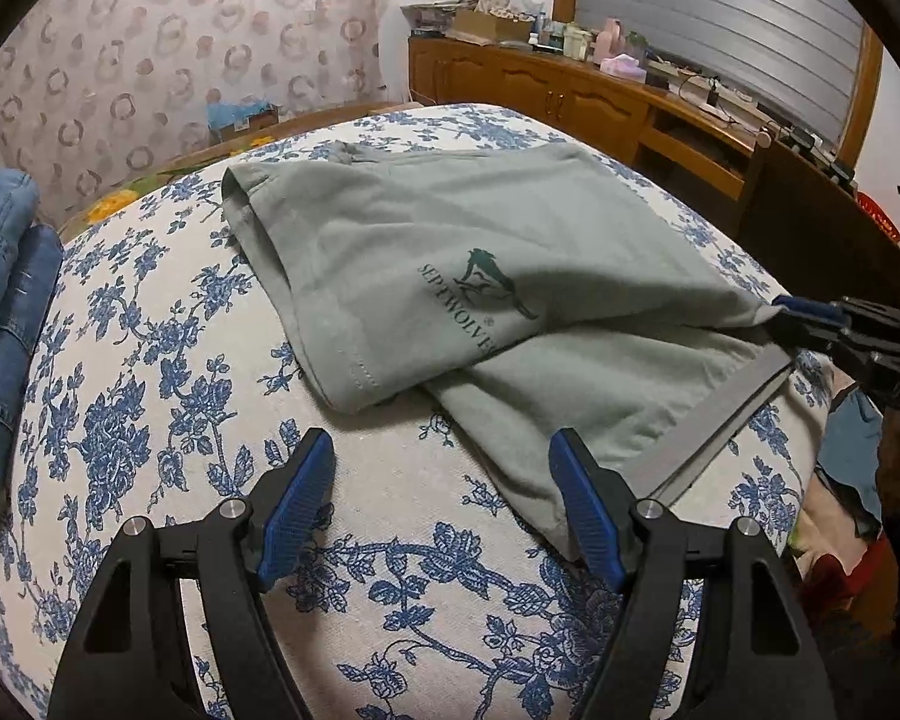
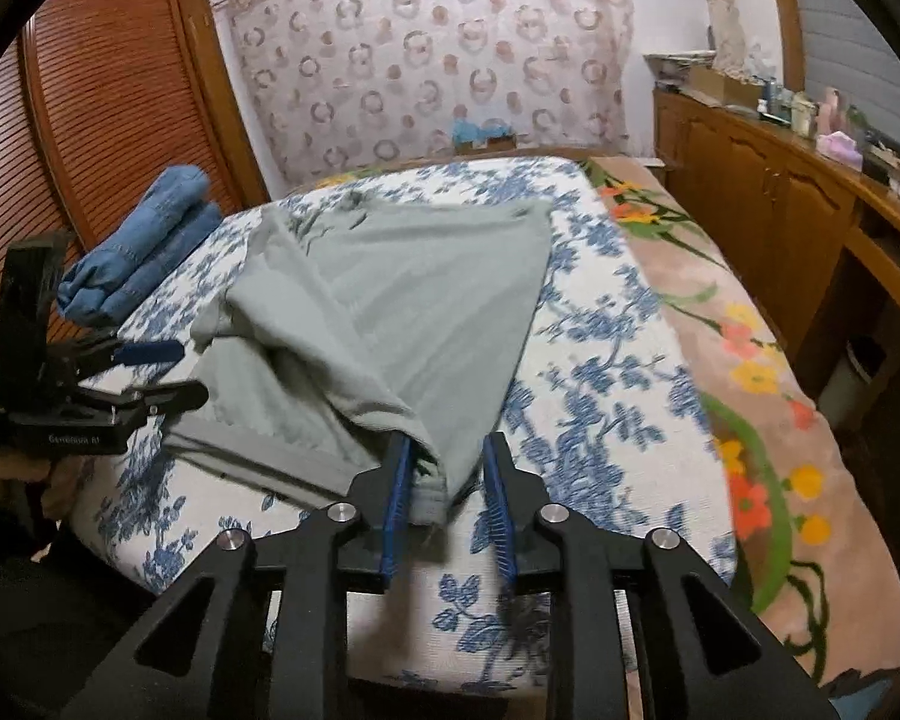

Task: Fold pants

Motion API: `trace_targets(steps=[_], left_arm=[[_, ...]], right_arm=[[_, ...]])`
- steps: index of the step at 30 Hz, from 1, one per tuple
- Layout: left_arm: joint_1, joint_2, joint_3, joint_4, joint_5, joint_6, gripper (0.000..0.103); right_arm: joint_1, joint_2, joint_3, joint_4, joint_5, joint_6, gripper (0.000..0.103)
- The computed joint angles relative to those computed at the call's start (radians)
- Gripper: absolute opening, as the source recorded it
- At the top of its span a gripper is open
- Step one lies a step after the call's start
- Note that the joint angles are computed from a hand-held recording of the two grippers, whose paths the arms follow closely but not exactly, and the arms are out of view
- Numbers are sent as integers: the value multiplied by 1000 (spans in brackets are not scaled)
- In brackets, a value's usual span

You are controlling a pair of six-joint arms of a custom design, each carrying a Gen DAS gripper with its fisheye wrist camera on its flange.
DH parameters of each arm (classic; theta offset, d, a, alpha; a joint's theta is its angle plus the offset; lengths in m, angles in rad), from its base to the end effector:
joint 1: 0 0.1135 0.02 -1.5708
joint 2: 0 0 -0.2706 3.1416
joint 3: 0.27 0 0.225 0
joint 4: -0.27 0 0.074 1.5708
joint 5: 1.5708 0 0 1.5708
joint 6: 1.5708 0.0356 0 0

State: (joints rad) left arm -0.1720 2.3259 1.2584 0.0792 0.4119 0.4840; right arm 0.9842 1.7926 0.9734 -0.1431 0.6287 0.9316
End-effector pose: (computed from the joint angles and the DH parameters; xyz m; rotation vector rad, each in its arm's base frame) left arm 0.4126 -0.0861 0.0605 0.9456 2.2968 -0.3962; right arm 0.2002 0.2634 0.1757 0.1735 2.2951 0.1599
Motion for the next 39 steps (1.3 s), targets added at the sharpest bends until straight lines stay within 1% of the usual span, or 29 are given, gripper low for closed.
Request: trace_targets(steps=[3,5,9,13,15,17,19,23,26,33,36,39], left_arm=[[14,-12,-11,7,10,-9,75],[31,-31,-26,21,21,-14,75],[66,-58,-29,29,32,-13,75],[94,-72,-20,30,36,-24,75],[109,-77,-17,28,43,-28,75],[118,-79,-15,32,46,-31,75],[128,-82,-15,37,49,-31,75],[147,-79,2,33,58,-31,75],[164,-76,13,36,64,-33,75],[206,-62,30,44,73,-24,75],[218,-56,42,35,78,-21,75],[230,-48,56,24,89,-18,75]], right_arm=[[11,-14,12,-27,30,11,29],[10,-14,25,-33,35,-1,30],[-2,14,81,-20,18,-66,33],[-8,68,141,35,-4,-154,38],[-22,103,198,31,-28,-192,39],[-41,121,212,59,-61,-234,39],[-52,163,272,60,-91,-270,39],[-103,225,336,95,-183,-345,40],[-136,298,409,105,-238,-391,43],[-164,455,647,-7,-320,-493,44],[-171,503,728,-49,-345,-526,43],[-184,567,837,-131,-366,-547,43]])
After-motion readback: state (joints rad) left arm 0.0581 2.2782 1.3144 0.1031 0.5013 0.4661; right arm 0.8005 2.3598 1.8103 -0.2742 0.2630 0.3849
